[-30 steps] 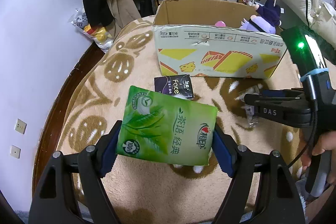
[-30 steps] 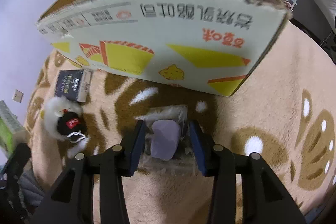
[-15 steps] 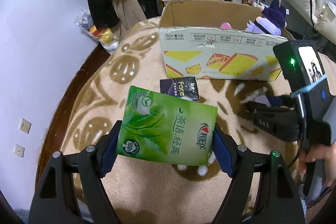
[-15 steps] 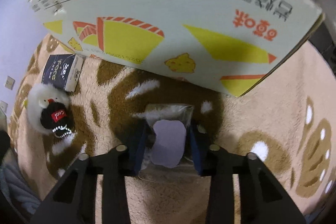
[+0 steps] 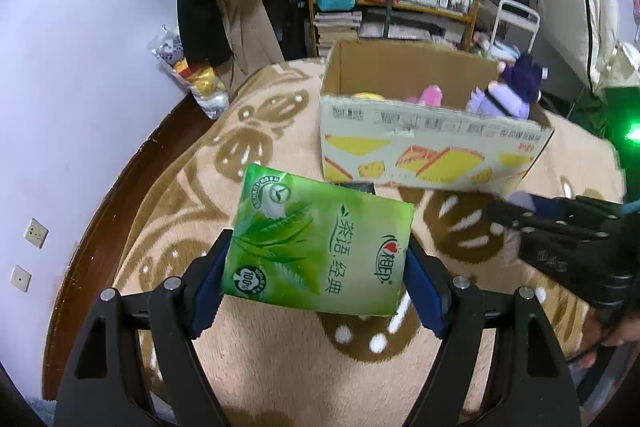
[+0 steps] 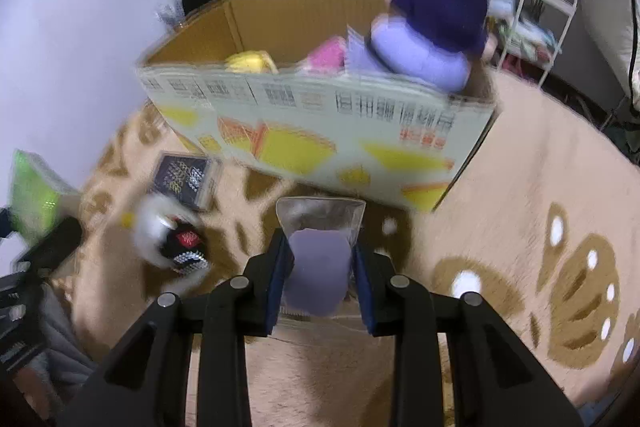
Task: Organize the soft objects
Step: 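Lift green tissue pack with left tool while right tool carries bag over box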
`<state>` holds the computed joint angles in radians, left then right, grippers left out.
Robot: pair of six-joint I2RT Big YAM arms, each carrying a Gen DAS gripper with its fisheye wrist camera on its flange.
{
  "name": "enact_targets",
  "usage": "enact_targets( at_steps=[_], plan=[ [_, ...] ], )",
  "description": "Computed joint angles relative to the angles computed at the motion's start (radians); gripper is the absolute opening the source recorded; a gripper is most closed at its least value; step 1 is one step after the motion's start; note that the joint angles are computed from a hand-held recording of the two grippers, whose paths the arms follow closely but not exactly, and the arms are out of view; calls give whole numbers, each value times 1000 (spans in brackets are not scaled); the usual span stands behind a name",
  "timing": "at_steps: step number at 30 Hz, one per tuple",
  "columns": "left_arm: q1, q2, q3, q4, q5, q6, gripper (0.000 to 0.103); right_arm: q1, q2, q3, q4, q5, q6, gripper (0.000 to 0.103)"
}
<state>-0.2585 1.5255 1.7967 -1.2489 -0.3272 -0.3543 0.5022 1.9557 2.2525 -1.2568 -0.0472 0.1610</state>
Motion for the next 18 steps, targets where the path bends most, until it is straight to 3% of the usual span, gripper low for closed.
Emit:
enact_targets(
  at_steps=[6,14,18],
  plan=[
    [-1,-1,25,69,-17,48,78,-25,-56,-13,116,-15,12,34],
    [-6,17,72,194,-48,184,78,-41,-33,67,199,-25,44,34],
    [-15,34,89,280,-82,264,78,-39,-46,53,290,9,38,34]
  ],
)
